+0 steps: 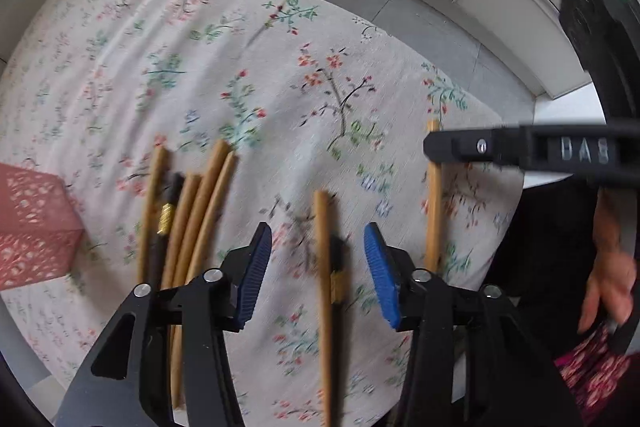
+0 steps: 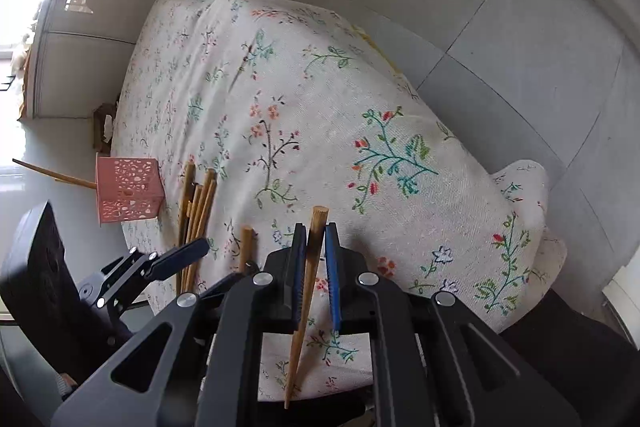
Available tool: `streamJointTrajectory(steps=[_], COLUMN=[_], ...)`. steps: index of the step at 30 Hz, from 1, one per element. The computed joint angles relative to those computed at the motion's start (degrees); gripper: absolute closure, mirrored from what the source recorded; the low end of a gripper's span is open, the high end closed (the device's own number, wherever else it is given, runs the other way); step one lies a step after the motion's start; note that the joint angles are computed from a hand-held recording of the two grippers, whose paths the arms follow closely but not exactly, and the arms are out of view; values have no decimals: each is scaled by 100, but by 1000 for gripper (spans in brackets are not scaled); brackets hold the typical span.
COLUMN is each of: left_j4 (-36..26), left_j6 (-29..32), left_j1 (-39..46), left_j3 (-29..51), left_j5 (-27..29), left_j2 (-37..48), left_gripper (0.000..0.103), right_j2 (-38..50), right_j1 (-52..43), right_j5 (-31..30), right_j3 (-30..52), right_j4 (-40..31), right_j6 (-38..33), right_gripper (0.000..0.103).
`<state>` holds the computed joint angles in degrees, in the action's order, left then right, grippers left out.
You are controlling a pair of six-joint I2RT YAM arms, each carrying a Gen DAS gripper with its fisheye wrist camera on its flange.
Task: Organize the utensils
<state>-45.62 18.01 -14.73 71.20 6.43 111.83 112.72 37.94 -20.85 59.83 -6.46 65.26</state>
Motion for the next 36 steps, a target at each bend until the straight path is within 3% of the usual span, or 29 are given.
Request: streamJointTrajectory(steps=[3,6,9,13,18,21,24,29,30,32,34,36], left_j4=[-170,-210,-223,155,862,1061,757,487,437,438,437,491], left_j6=[-58,-181,-256,-282,-411,-505,-387,-243,-259,-158,-57,-37], left_j1=[-130,-218,-228,-143,395,914,1453,1948,1985,2223,2445,2578], left_j3=[308,499,547,103,-1060,-1730,-2066,-2240,-2273,-2340,-2413,-2514], left_j5=[-50,-180,-386,-344,5,278,527,951,1028,1242,1438,1503], left_j2=[346,562,540,148,-1317,-2630,-3947,-5111,-5274,-5514,-5694,-5875], left_gripper=[74,78,95,97,97,97,97,96,96,96,97,97], right_j2=[-45,28,133,143,-364,-659,-455,609,791,944,1219,1403], right_j1=[-55,-104,-84,-5,237,408,413,346,391,480,622,801], right_j5=[-26,-118,-134,-53,475,907,829,640,800,984,1249,1486], right_j3=[-89,-89,-20,58,-126,23,378,1551,1868,2190,2738,3063], right_j4=[17,34,63,96,387,-110,-858,-2009,-2269,-2535,-3023,-3266], right_j6=[-16,-8,-4,17,-98,-217,-126,-201,-191,-156,-149,-170], right_gripper=[93,93,93,93,94,94,89,87,88,78,77,94])
